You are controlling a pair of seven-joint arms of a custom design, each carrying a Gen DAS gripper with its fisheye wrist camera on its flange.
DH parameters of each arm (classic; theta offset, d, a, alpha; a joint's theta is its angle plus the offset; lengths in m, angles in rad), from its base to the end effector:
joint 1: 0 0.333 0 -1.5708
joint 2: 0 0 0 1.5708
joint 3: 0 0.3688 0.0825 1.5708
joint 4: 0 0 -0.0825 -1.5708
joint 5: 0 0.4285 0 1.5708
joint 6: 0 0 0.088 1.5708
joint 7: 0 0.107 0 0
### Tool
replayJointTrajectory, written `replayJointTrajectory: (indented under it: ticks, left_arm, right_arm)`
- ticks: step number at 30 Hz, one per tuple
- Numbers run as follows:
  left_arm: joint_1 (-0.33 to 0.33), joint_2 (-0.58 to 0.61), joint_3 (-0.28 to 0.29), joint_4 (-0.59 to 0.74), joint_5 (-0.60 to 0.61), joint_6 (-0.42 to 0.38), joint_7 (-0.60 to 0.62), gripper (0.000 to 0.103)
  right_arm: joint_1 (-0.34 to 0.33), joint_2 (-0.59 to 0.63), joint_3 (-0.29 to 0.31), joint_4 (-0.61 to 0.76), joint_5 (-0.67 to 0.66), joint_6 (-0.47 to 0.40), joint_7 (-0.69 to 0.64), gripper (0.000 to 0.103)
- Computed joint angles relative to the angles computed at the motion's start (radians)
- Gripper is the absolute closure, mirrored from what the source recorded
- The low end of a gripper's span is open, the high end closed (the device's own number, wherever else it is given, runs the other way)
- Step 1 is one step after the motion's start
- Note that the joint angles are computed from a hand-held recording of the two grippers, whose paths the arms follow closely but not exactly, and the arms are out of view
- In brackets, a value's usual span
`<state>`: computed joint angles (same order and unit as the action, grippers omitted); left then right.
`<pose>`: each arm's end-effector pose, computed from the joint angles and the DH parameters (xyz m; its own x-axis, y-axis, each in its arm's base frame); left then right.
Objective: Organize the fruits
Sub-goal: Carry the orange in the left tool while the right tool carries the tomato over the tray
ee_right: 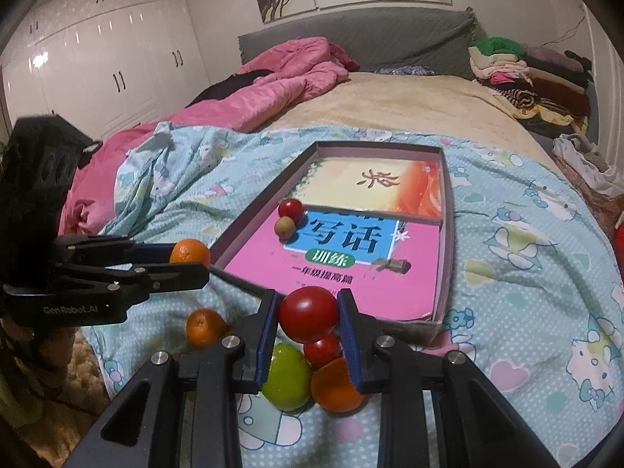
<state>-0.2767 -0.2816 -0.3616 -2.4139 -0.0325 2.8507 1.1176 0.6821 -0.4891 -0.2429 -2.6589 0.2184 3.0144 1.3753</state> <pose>0.4146 -0.3198 0.5194 -0.2489 -0.9436 0.2182 -0.7891 0.0669 -0.6106 0.4088 0.1656 0.5088 0.4506 -0.8806 -0.1469 -0.6466 -0.2085 -0.7338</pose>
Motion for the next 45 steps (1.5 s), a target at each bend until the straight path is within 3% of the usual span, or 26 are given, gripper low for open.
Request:
replayJointTrajectory:
  ticks: [12,19,27,45]
  left_arm:
    - [0.072,0.036,-0.045,0.036,0.138,0.009,-0.156,0.064]
    - [0.079,0.052,-0.039,0.05,0.195,0.001,-0.212,0.064]
    - [0.074,0.088,-0.02,0.056,0.226,0.034,-0.229,0.064]
    - [0.056,0.166,0.01,0.099,0.377,-0.016,-0.324,0.064]
  right_arm:
    - [-0.027,0.022,0.001,0.008,-0.005,0.063,0.075,0.072]
    - [-0.035,0.041,-0.005,0.019,-0.048,0.083,0.123,0.072]
    - [-0.093,0.067,0.034,0.026,-0.114,0.103,0.196,0.072]
    - [-0.225,0.142,0.137,0.061,-0.222,0.079,0.301,0.072]
